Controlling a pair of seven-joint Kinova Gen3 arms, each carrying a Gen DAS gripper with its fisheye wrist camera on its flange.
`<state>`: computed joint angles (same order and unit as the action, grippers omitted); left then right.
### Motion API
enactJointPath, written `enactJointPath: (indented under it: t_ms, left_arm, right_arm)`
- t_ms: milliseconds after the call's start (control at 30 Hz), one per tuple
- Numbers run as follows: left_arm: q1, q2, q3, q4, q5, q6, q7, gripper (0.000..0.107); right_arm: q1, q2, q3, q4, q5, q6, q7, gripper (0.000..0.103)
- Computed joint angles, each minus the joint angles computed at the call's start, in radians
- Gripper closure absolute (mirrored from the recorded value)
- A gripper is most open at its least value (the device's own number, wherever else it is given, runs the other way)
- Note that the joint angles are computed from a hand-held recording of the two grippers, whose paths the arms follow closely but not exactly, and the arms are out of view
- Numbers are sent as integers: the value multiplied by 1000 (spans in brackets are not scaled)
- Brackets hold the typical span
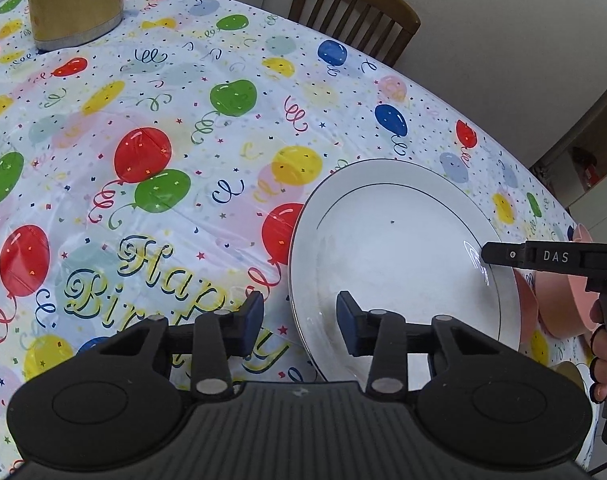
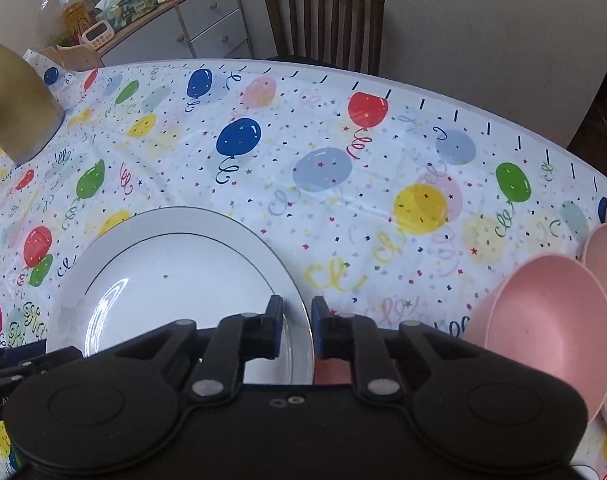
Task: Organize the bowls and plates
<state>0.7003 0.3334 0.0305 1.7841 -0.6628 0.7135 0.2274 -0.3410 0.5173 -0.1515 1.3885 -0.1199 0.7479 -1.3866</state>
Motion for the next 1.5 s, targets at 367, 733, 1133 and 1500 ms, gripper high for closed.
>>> enactJointPath:
  t_ms: [367,733,1133,1500]
  left_arm:
    - [5,-34,2,47,-11,-41,32,87]
    - [12,-191,98,171,-15,58,161,87]
    - [35,-307,316,260,9,251,361,87]
    - [122,-288,369,283,29,314,506,87]
  right_arm:
    - [-24,-21,14,27,25,-13,-30,91]
    - [-23,-142,-36,158,-21,-15,-19,94]
    - [-42,-328,-64,403,-154,-3,22,96]
    - [-84,-396,-67,538,-175,-15,35,96]
